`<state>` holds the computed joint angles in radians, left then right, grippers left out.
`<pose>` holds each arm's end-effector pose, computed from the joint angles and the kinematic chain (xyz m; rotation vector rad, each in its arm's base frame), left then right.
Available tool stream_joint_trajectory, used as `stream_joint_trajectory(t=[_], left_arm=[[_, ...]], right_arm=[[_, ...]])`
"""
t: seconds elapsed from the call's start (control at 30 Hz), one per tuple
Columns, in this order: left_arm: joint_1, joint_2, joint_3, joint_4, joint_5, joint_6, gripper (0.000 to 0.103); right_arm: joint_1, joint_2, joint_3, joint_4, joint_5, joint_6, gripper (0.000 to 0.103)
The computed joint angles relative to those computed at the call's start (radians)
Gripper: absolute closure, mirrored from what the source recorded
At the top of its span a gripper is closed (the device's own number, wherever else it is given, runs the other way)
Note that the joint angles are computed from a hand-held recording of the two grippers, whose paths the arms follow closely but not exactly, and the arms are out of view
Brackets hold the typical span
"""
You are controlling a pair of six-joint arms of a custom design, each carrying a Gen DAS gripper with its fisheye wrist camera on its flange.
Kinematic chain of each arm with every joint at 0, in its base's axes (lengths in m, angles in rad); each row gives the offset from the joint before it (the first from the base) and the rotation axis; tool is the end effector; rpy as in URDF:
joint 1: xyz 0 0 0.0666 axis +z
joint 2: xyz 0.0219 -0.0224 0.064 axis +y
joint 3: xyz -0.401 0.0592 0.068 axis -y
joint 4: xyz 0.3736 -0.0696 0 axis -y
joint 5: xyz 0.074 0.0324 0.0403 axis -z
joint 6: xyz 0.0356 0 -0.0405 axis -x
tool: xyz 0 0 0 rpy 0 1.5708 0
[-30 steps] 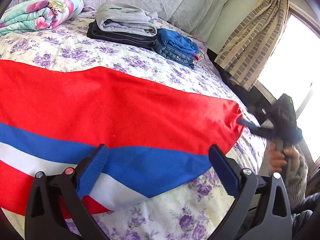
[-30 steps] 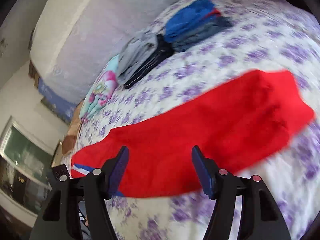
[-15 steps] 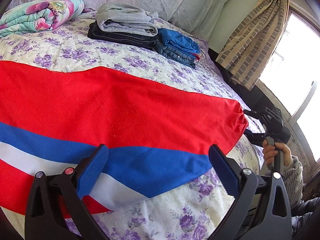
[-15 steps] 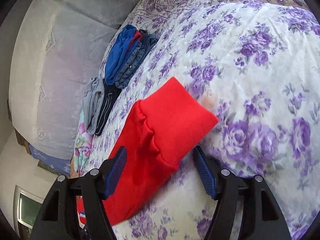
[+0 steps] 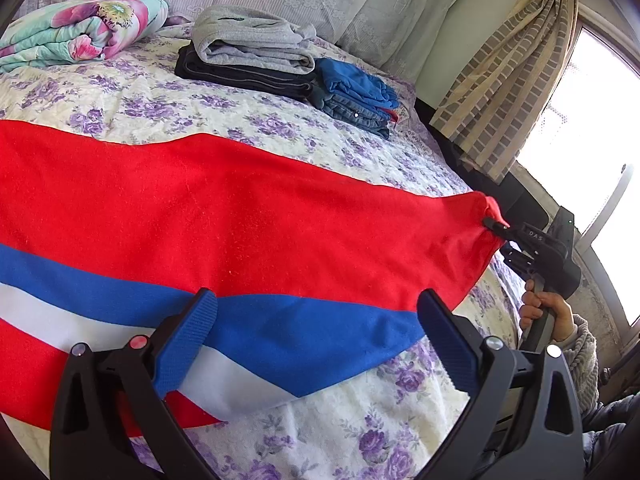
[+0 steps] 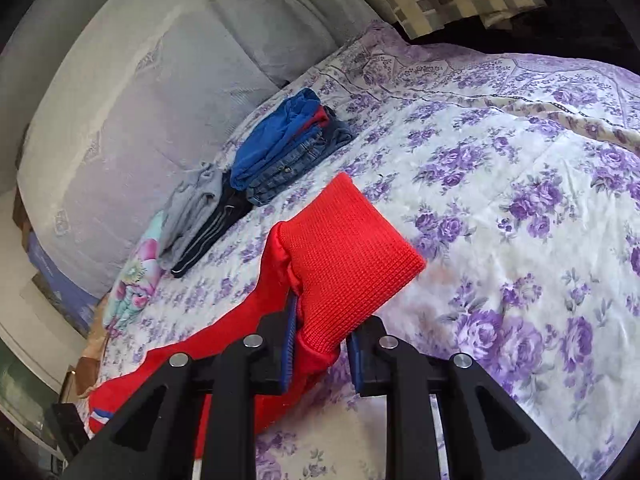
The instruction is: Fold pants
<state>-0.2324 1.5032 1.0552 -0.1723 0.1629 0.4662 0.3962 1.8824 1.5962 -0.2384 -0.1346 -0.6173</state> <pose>0.4735 -0.1184 0.3099 -0.1677 2.2337 -0.5658 0.6094 0.2597 0.3311 0.1562 2.1749 0.7382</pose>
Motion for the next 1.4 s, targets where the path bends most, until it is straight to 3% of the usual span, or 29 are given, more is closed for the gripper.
stream_joint_trajectory(t=[0.1, 0.27, 0.43, 0.57, 0.7, 0.77, 0.83, 0.87, 0.9, 0.93, 1.07, 1.13, 1.2, 1.3, 1.4], left_arm=[[-0.001, -0.004, -0.003, 0.008, -0.010, 0.015, 0.005], [-0.013, -0.099, -0.052, 0.035, -0.119, 0.083, 0.005], [0.013, -0.218, -0.102, -0.017, -0.287, 0.118, 0.005], [0.062, -0.301, -0.180, 0.010, -0.287, 0.199, 0.005], [0.068, -0.352, -0.229, 0.021, -0.320, 0.217, 0.005], [0.067, -0.369, -0.241, 0.016, -0.330, 0.211, 0.005], [0.069, -0.375, -0.249, 0.019, -0.330, 0.209, 0.005], [0.072, -0.379, -0.256, 0.023, -0.328, 0.211, 0.005], [0.074, -0.379, -0.260, 0.028, -0.326, 0.216, 0.005], [0.077, -0.379, -0.264, 0.033, -0.322, 0.222, 0.005], [0.089, -0.381, -0.284, 0.053, -0.317, 0.237, 0.005], [0.096, -0.380, -0.294, 0.061, -0.313, 0.250, 0.005], [0.102, -0.372, -0.301, 0.069, -0.305, 0.262, 0.005], [0.108, -0.354, -0.307, 0.075, -0.302, 0.266, 0.005], [0.114, -0.336, -0.308, 0.072, -0.301, 0.270, 0.005]], right_arm=[[0.061, -0.013, 0.032, -0.032, 0.169, 0.195, 0.081], [0.168, -0.007, 0.097, -0.032, 0.307, 0.471, 0.081], [0.275, 0.040, 0.159, -0.016, 0.385, 0.696, 0.081], [0.363, 0.102, 0.217, -0.019, 0.423, 0.884, 0.081], [0.434, 0.174, 0.276, -0.052, 0.495, 1.068, 0.081], [0.462, 0.210, 0.314, -0.104, 0.555, 1.178, 0.076], [0.479, 0.208, 0.288, -0.074, 0.564, 1.262, 0.041], [0.489, 0.192, 0.246, -0.011, 0.578, 1.304, 0.039], [0.494, 0.174, 0.216, 0.019, 0.565, 1.320, 0.038], [0.494, 0.155, 0.205, -0.002, 0.527, 1.302, 0.038], [0.457, 0.059, 0.173, -0.072, 0.314, 1.072, 0.038], [0.415, 0.061, 0.223, -0.096, 0.310, 0.904, 0.038], [0.387, 0.099, 0.303, -0.154, 0.387, 0.817, 0.038], [0.378, 0.156, 0.392, -0.242, 0.383, 0.803, 0.038], [0.405, 0.241, 0.494, -0.399, 0.361, 0.849, 0.038]])
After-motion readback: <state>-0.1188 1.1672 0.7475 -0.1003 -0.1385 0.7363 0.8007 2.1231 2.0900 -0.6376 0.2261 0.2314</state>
